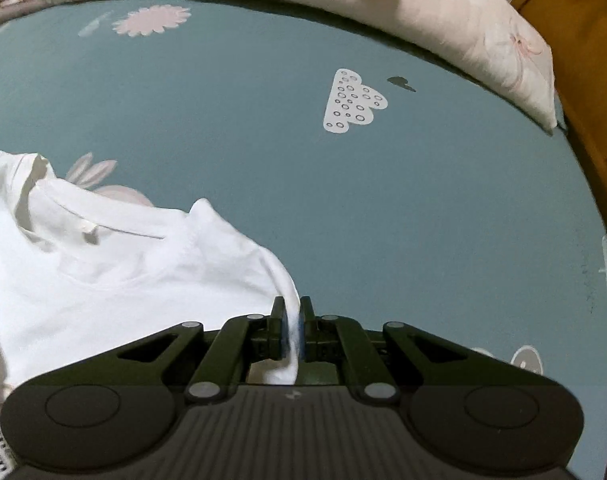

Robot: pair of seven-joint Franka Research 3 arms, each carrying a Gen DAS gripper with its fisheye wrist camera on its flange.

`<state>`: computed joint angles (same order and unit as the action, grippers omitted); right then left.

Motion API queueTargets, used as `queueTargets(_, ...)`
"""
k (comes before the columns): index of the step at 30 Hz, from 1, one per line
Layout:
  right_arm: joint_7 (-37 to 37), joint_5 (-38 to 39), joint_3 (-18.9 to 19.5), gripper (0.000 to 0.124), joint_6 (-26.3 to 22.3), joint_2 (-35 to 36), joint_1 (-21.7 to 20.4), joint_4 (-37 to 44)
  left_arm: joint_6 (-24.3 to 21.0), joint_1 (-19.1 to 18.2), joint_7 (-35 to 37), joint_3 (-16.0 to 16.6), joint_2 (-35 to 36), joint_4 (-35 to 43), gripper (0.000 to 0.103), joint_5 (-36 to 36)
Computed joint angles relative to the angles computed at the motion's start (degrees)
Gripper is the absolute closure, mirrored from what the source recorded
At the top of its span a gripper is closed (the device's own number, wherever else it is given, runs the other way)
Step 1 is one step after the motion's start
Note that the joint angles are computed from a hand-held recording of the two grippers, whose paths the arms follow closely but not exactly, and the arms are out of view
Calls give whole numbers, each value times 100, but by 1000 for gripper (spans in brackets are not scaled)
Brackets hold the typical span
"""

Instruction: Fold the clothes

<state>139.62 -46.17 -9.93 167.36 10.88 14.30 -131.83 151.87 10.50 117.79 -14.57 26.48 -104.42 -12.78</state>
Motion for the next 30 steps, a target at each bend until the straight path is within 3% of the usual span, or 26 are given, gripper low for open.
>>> queueTargets(1, 294, -190, -109, 118, 49, 74, 87, 67, 37, -43, -66, 23, 93, 80, 102, 24)
queueTargets(3, 33, 284, 51, 115, 67, 155, -50, 97, -218, -75, -193, 34, 270, 316, 97, 70)
queueTargets(4, -130, 554, 109, 109, 75, 193, -92, 110, -273, -54, -219, 23, 279, 319, 94, 51)
queueTargets(7, -316, 866, 56, 98, 112, 45, 12, -61, -433, 6, -236, 45, 142, 176, 71, 42)
queueTargets(12, 653, 213, 8, 88, 231, -784, 84, -846, -588, 389, 224, -115, -452, -348, 63, -704)
queueTargets(16, 628, 798, 376, 87, 300, -1417, -111, -1606, -1016, 439, 513, 56, -955, -762, 58, -1239)
queueTargets(23, 82, 2534, 759, 87, 11, -2205, 80, -2570, -2137, 425, 499, 649, -1698, -1492, 45, -2026)
queueTargets(28, -623, 4357, 484, 87, 114, -2792, 819, -3220, -2407, 275, 511, 980, -2168, -2123, 42, -2270)
queueTargets(30, -765, 4739, 508, 87, 74, -2950, 957, -3359, -2655, 262, 588, 1091, -2269, -2261, 39, -2477)
